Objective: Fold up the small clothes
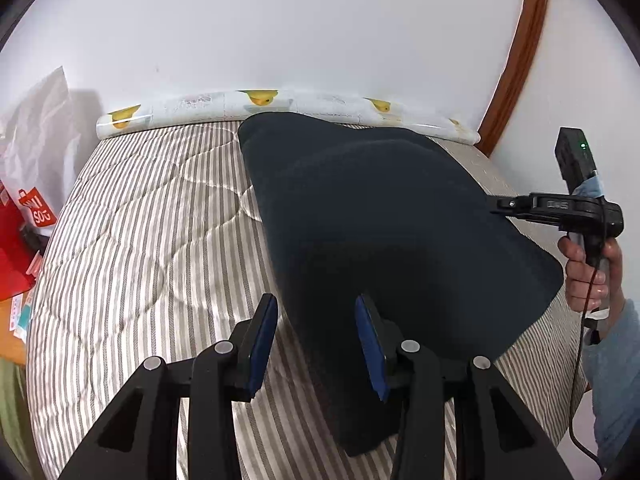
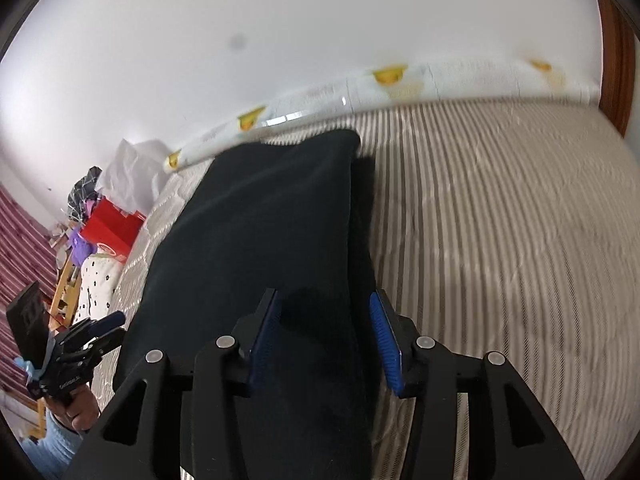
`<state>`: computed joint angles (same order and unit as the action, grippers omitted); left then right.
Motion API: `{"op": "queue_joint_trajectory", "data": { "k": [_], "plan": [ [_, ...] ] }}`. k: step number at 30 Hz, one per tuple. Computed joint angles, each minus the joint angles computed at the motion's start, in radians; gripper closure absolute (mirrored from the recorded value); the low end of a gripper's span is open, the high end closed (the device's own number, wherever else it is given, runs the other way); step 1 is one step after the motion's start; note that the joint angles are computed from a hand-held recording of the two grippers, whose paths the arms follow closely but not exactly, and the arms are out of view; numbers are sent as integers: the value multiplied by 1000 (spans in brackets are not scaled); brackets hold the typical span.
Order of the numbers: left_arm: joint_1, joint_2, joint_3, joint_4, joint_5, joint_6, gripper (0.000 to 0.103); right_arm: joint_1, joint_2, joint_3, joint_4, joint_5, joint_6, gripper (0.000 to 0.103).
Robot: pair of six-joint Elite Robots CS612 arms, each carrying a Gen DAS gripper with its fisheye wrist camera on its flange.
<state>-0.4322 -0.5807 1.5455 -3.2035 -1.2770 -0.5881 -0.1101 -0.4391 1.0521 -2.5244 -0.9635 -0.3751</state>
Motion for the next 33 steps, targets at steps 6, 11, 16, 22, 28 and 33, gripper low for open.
{"op": "queue_joint_trajectory", "data": {
  "k": [6,11,16,22,28,33],
  "plan": [
    [-13,-18,14,52,37,-40,65,-15,-5,55,-133,27,78,98],
    [-26,-22,11,84,77,-68,65,25,-68,208,-481,-241,96,92],
    [-45,-26,15,108,122,-85,64,16,-120,338,-602,-191,84,85],
    [-67,-45,44,110,129,-116,64,19,-137,419,-621,-336,38,85],
    [-96,-88,91,92,156,-180,64,3,-190,490,-641,-361,129,79],
    [-132,-135,138,84,209,-202,46,-10,-269,574,-651,-310,142,50]
  ]
}}
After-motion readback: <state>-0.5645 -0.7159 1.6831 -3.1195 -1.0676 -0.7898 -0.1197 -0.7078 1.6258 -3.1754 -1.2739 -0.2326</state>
